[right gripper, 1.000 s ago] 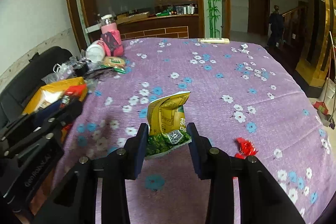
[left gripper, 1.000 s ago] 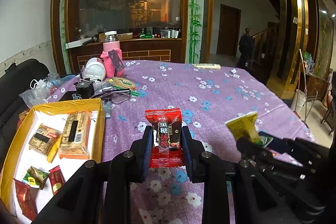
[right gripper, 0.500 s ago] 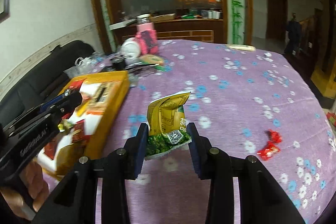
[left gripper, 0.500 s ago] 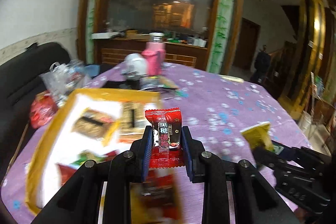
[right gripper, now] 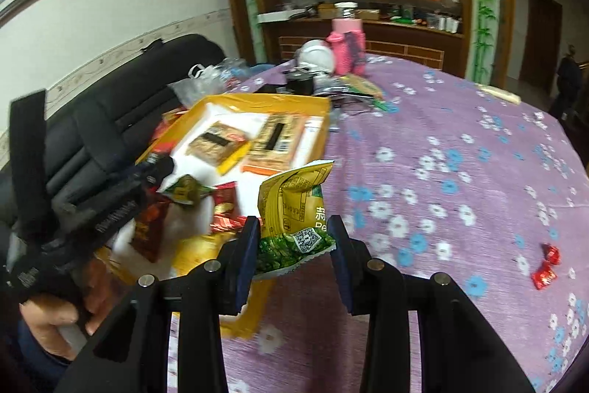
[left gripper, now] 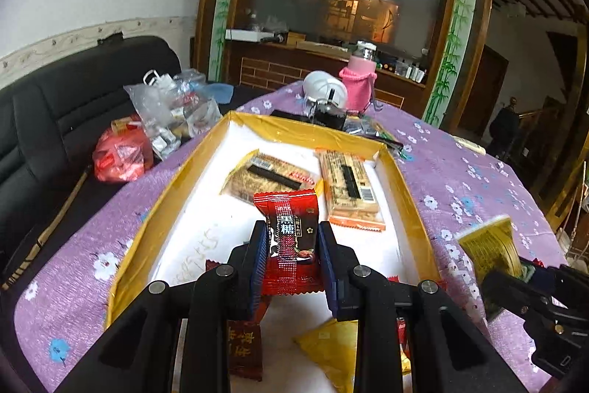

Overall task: Organize snacks
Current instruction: 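Lower both snacks into the box and open both tools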

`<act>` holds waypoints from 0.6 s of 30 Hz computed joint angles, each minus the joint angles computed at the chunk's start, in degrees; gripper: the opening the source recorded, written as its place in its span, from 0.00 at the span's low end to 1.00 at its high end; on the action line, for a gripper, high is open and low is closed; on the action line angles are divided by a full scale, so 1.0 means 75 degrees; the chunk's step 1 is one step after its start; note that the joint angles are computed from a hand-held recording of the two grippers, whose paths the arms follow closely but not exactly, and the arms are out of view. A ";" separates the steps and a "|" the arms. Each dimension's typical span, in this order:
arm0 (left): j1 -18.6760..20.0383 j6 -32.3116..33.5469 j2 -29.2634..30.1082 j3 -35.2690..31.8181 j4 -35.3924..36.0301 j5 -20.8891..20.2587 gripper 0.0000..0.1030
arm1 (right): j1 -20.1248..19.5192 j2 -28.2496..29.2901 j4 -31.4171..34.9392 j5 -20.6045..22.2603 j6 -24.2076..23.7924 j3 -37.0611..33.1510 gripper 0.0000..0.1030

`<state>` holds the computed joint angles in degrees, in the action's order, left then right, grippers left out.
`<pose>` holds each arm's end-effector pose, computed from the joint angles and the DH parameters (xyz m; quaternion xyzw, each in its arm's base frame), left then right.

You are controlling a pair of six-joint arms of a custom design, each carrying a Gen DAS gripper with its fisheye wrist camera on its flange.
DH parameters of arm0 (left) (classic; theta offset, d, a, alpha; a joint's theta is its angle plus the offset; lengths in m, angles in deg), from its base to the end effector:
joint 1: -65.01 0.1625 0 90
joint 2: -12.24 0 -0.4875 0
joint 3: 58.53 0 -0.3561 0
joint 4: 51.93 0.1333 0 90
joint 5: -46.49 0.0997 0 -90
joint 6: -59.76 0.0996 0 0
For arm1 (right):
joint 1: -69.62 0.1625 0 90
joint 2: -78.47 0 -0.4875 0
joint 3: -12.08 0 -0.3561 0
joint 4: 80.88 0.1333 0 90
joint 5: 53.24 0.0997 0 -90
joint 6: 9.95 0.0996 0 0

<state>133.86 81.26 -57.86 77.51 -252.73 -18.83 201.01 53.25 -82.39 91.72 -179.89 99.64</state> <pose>0.0023 -0.4787 0.3019 0.2524 0.8708 -0.3721 0.1987 0.4006 -0.3763 -0.0437 0.1199 -0.8581 0.3951 0.3053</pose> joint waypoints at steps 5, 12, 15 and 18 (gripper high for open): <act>0.0050 0.0023 0.0051 0.0006 0.0043 0.0006 0.27 | -0.0132 0.0247 0.0497 -0.0353 -0.0105 -0.0655 0.36; 0.0229 -0.0100 -0.0038 -0.0151 0.0462 -0.0264 0.27 | -0.0387 0.0552 0.1033 -0.0673 0.0030 -0.1249 0.36; 0.0208 -0.0065 -0.0066 -0.0189 0.0574 -0.0267 0.27 | -0.0471 0.0655 0.1269 -0.0738 0.0134 -0.1457 0.36; 0.0197 -0.0093 -0.0149 -0.0367 0.0939 -0.0344 0.27 | -0.0558 0.0722 0.1470 -0.0775 0.0144 -0.1675 0.36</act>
<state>135.34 80.56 -58.97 74.76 -245.69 -21.41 196.82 58.67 -71.37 85.91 -178.81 87.08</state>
